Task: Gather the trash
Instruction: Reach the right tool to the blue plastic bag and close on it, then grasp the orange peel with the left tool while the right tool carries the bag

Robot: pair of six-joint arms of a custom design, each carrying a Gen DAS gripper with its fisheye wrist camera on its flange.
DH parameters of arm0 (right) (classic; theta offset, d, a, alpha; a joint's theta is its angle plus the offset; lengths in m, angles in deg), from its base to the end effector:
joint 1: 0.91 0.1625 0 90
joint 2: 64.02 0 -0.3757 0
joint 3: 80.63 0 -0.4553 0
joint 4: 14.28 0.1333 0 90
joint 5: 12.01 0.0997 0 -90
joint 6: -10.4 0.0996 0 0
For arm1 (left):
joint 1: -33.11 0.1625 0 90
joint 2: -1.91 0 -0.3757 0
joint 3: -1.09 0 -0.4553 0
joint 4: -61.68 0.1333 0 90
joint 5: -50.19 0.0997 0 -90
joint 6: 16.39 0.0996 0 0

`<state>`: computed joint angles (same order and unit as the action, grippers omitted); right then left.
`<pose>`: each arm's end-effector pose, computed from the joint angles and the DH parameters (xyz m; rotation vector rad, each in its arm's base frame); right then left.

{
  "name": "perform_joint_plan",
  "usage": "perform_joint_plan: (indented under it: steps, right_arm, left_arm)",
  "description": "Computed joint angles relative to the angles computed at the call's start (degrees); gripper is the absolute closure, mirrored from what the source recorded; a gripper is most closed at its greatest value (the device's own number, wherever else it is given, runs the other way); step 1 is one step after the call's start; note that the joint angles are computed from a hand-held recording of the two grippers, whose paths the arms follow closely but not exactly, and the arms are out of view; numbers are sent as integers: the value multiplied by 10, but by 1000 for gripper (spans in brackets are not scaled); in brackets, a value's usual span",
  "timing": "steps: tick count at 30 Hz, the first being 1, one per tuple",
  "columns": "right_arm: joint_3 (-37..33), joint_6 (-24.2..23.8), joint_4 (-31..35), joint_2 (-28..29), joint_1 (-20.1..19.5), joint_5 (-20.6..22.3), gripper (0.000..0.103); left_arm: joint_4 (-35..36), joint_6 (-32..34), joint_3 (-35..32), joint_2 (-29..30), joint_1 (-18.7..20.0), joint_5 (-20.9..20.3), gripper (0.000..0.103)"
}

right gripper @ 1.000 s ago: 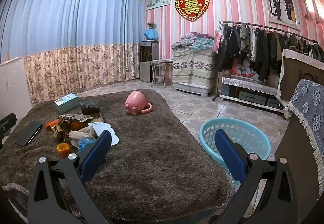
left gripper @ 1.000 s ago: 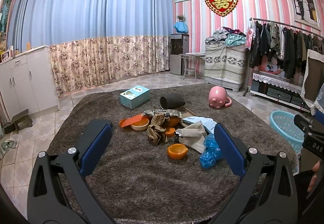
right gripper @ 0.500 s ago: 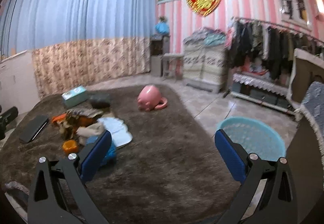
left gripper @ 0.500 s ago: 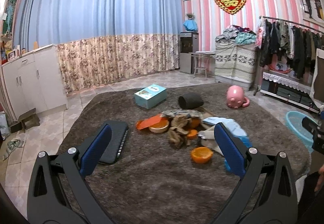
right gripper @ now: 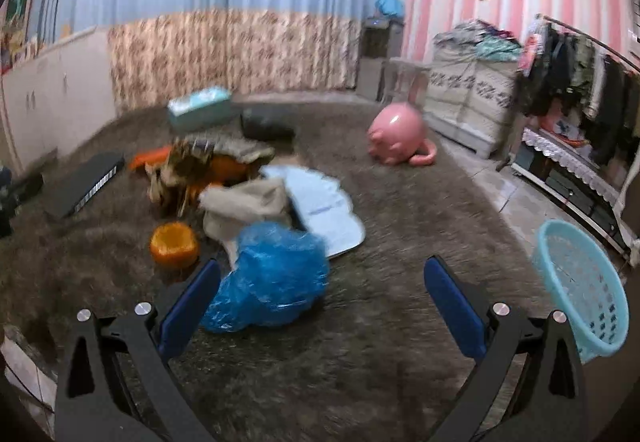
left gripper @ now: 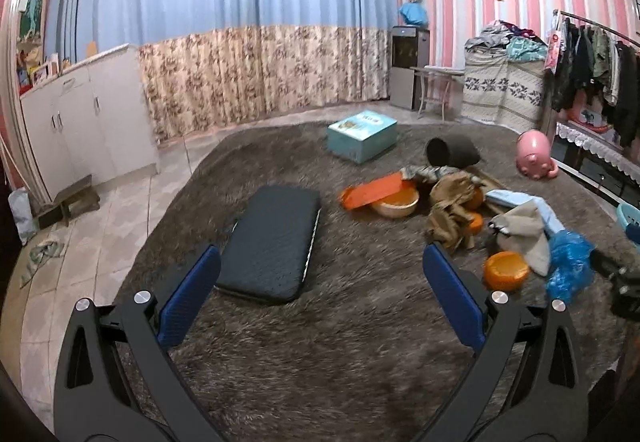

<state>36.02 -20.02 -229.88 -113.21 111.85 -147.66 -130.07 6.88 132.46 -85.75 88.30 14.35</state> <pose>0.2630 -0.4664 0.0743 0.4931 -2.0665 1.0892 -0.0793 -0.4890 0.2770 0.4782 2.0383 -1.2153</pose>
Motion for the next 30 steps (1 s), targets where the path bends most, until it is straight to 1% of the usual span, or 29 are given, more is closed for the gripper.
perform_joint_plan:
  steps: [1,3,5,6,7,8,9,10,11,15,18,19,20,22,24,25,26,27,28,29,30]
  right_arm:
    - [-4,3,12,5,-3,3,4]
    - [-7,8,31,10,-8,2,11]
    - [-3,26,64,2,-13,7,37]
    - [0,33,72,-3,-16,14,44]
    - [7,40,78,-12,-20,28,58]
    - [18,47,84,-26,-25,52,66]
    - [23,49,85,-32,-28,64,69]
    - [29,49,84,-38,-31,73,77]
    - [35,46,79,-44,-32,79,78]
    - [57,34,39,-74,-33,79,78]
    - [69,24,7,-99,-35,62,78]
    - [74,23,-2,-106,-37,58,78]
    - [77,25,-8,-113,-41,55,78]
    - [86,31,-8,-129,-51,56,78]
    - [93,40,-9,-141,-63,59,78]
    - [94,40,-13,-143,-67,59,78]
    - [94,38,-19,-144,-70,55,78]
    - [95,39,-23,-145,-74,57,78]
    - [99,41,-24,-148,-79,61,78]
    - [102,50,-20,-156,-84,66,78]
    - [103,56,-17,-159,-87,69,78]
  left_arm:
    - [-3,2,0,2,2,-1,5]
    - [-17,13,-2,10,6,-2,5]
    - [-23,12,-4,19,3,2,5]
    - [-28,13,-5,23,5,-2,5]
    - [-29,10,-7,26,6,-4,5]
    - [-22,1,-7,29,5,-7,5]
    - [-12,-10,-6,31,3,-8,5]
    - [-6,-16,-5,32,0,-7,5]
    - [-1,-22,-4,37,-3,-9,5]
    - [34,-50,-3,56,-16,-27,5]
    - [67,-82,-9,77,-22,-48,5]
    - [98,-105,-15,83,-20,-62,5]
    - [113,-117,-20,90,-19,-69,5]
    - [130,-130,-33,111,-18,-71,5]
    - [145,-136,-47,134,-16,-64,6]
    - [152,-141,-55,143,-14,-62,8]
    - [161,-146,-57,144,-13,-63,16]
    - [177,-153,-63,145,-10,-73,25]
    - [190,-158,-66,144,-7,-85,28]
    - [199,-158,-72,148,-5,-93,34]
    - [202,-158,-75,152,-6,-93,43]
